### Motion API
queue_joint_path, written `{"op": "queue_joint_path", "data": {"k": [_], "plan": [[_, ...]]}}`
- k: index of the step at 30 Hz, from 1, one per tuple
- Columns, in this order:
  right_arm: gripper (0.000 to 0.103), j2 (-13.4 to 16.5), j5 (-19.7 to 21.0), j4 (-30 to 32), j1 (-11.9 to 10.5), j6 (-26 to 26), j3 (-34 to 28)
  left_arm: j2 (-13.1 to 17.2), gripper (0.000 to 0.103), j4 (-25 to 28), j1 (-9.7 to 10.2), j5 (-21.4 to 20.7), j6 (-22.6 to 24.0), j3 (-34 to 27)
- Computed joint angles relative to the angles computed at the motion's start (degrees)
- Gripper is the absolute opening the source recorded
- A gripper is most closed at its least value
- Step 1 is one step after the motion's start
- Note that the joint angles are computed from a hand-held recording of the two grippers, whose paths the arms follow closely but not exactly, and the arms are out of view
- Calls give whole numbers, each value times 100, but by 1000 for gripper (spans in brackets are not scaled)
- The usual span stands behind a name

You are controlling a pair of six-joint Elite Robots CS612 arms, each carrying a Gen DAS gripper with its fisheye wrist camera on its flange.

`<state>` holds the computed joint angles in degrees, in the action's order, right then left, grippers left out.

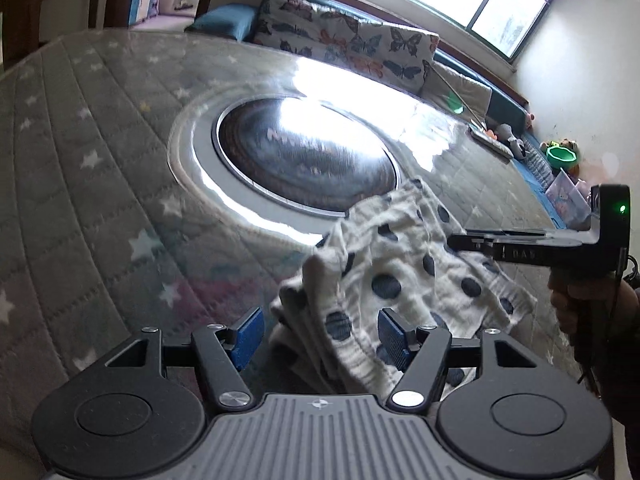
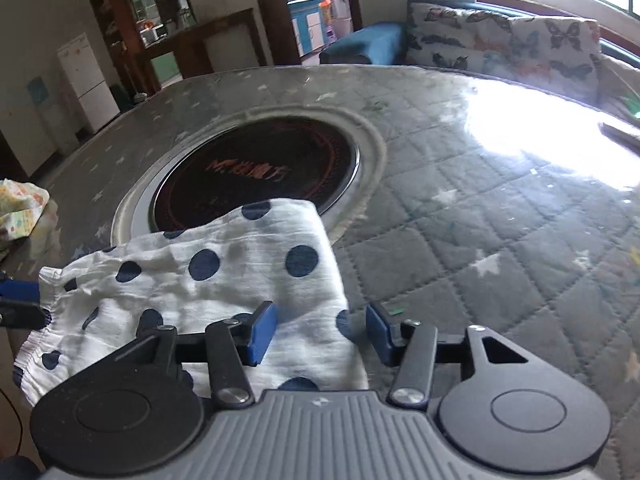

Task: Fold clothes
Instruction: 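Fold the held edge over toward the left gripper with the right gripper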

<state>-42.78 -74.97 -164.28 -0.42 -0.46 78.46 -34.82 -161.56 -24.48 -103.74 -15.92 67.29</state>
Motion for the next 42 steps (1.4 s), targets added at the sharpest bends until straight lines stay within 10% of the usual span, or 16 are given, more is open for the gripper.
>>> {"op": "queue_joint_path", "data": {"k": [4, 24, 33, 42], "plan": [[10, -13, -84, 51, 22, -53, 5, 117, 62, 230, -15, -25, 15, -178], [6, -116, -1996, -484, -67, 735, 348, 1436, 54, 1415, -317, -33, 959, -2831], [19, -282, -1949, -930, -106, 725, 669, 1181, 67, 987, -337, 163, 1092, -2325], [54, -491, -1613, -1369, -20, 823, 1009, 843, 91, 603, -394, 659, 947, -1701]]}}
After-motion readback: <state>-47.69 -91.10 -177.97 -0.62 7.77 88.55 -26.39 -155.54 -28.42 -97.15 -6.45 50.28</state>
